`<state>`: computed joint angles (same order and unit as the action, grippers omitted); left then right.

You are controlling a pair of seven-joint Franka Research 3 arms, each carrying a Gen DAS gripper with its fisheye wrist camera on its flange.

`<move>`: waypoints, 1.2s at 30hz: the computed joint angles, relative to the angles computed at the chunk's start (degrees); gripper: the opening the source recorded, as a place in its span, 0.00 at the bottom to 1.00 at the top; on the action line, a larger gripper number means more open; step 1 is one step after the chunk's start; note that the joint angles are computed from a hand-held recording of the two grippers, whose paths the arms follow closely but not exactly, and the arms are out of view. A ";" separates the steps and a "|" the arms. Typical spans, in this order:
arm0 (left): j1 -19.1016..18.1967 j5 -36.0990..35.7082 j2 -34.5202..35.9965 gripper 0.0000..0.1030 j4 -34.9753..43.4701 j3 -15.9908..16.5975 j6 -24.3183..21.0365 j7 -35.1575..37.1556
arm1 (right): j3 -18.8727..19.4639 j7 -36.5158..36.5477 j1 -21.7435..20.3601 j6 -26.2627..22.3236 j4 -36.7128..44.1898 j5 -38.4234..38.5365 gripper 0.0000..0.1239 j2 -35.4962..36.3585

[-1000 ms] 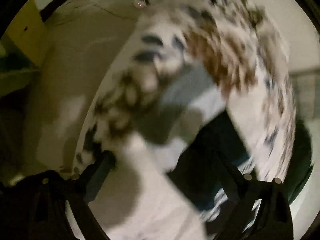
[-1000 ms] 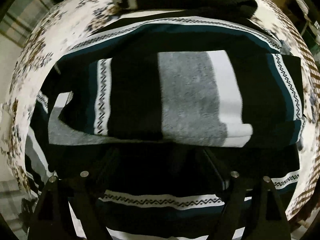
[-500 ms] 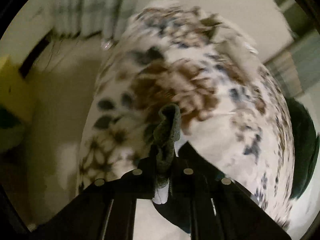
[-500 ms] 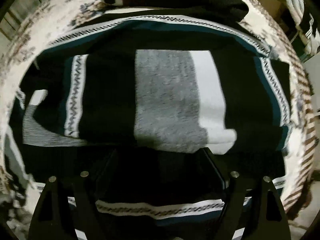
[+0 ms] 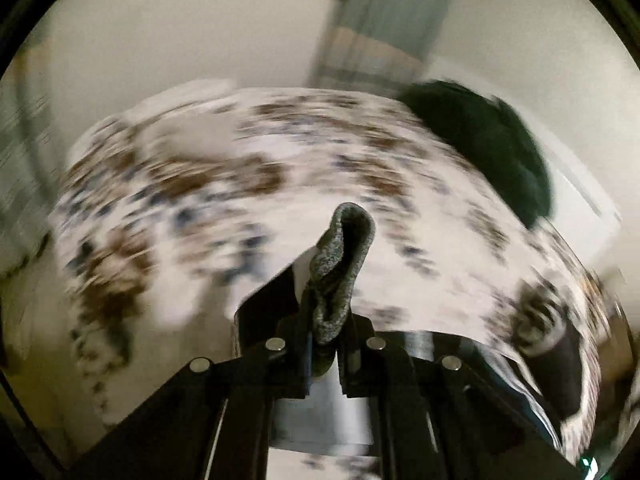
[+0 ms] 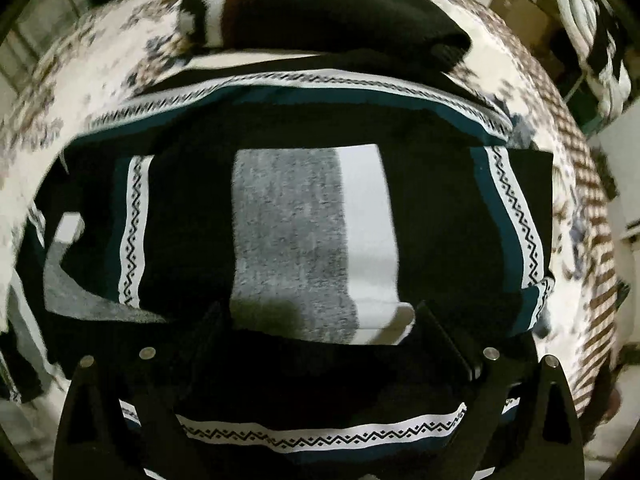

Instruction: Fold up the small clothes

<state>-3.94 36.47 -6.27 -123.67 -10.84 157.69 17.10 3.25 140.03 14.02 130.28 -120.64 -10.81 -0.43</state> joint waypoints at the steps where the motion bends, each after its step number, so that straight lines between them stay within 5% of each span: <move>1: -0.94 -0.90 1.67 0.07 2.38 -0.55 0.15 2.14 | -0.54 -0.11 -0.51 1.60 -1.83 1.46 0.80 -1.38; 13: -15.41 -15.39 26.27 0.07 35.22 -5.74 -5.38 25.74 | -3.46 1.32 -12.78 3.30 -18.75 4.20 0.80 -17.54; 19: -25.16 -20.38 40.15 0.07 52.84 -7.99 -13.69 35.47 | -3.73 1.35 -19.54 2.33 -23.96 3.86 0.80 -23.72; 23: -31.59 -21.90 48.03 0.07 63.78 -6.72 -20.42 39.88 | -3.34 1.35 -22.61 0.88 -26.28 3.66 0.80 -26.80; 30: -35.90 -23.97 51.04 0.07 66.62 -4.92 -25.16 42.30 | -3.55 0.68 -26.06 -0.68 -29.82 4.35 0.80 -30.65; 34: -37.32 -26.28 56.10 0.09 74.98 -4.93 -33.35 43.79 | -3.99 -0.53 -26.60 -0.70 -30.66 5.81 0.80 -31.67; 36: -36.57 -27.87 55.47 0.23 74.08 -5.14 -33.56 44.42 | -4.55 -1.82 -26.36 0.31 -31.12 7.42 0.80 -32.58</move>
<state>-40.51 8.60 49.19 -49.60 -15.98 124.12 61.52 -1.30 138.21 -12.34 130.59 -151.77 -3.39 -33.00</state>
